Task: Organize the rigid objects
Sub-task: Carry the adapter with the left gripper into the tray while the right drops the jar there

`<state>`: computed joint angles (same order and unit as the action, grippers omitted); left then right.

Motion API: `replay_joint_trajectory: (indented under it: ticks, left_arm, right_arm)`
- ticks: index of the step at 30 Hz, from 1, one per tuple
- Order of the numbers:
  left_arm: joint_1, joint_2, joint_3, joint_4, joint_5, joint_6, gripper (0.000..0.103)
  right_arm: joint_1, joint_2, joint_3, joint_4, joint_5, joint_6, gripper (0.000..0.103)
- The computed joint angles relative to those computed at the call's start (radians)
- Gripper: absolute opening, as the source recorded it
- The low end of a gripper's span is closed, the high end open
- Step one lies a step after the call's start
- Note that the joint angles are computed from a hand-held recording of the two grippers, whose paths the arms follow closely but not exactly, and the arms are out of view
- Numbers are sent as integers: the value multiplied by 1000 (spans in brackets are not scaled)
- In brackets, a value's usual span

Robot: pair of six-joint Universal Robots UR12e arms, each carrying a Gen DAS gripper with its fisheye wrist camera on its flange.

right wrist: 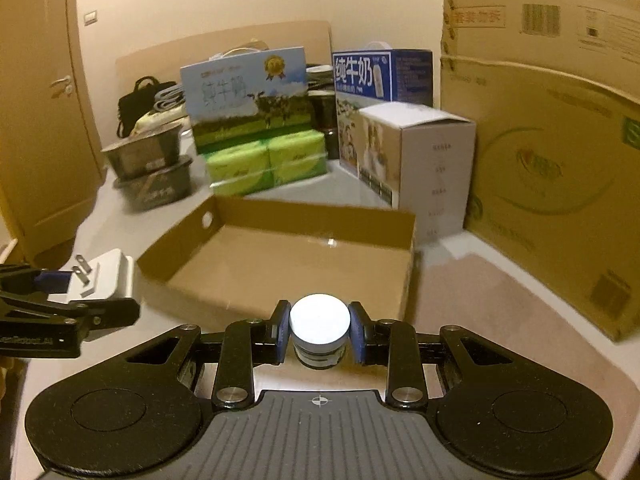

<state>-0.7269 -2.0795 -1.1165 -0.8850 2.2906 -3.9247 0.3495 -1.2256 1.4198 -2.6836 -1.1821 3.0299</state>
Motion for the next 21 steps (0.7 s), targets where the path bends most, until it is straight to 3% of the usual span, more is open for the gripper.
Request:
replay_joint_trajectory:
  ticks: [8, 18, 21]
  left_arm:
    - [65, -20, -2, 30, -55, 31, 78]
    - [91, -45, 0, 52, -99, 40, 77]
    - [96, -46, 4, 43, -119, 21, 85]
  right_arm:
    - [23, 115, -142, 75, -44, 17, 31]
    - [29, 159, -175, 90, -57, 30, 31]
    - [26, 170, -187, 103, -35, 44, 32]
